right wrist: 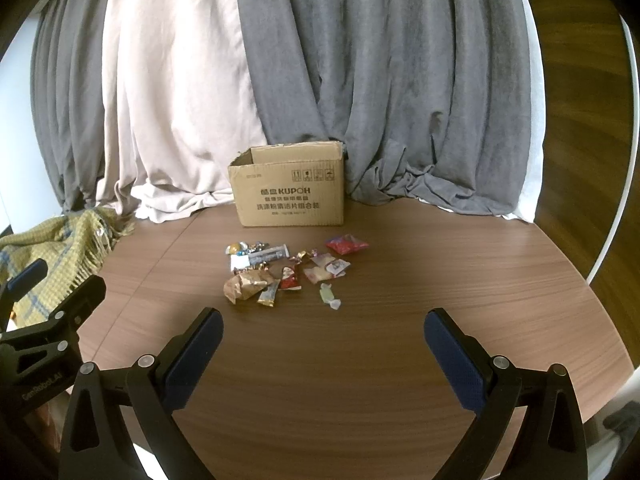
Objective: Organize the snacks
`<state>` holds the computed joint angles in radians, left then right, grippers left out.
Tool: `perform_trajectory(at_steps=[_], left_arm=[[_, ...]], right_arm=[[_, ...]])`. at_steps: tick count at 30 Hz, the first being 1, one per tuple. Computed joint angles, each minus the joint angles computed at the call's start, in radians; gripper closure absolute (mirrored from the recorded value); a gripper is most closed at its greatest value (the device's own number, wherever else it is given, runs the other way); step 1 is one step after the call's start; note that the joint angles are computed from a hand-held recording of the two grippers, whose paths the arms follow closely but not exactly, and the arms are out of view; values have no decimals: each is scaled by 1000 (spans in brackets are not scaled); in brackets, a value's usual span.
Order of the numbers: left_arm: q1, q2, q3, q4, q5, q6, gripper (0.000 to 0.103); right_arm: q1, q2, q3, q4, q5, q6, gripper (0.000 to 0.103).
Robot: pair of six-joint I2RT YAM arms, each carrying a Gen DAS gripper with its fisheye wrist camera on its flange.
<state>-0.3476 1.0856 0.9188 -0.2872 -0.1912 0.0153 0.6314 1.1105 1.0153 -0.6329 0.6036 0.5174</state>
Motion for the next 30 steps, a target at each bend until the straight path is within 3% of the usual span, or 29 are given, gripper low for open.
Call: perform_trajectory(at_steps=[30], left_arm=[[-3,2,-3,3,2,-1,0]], right_arm=[[-6,4,-4,11,-2,-3,1]])
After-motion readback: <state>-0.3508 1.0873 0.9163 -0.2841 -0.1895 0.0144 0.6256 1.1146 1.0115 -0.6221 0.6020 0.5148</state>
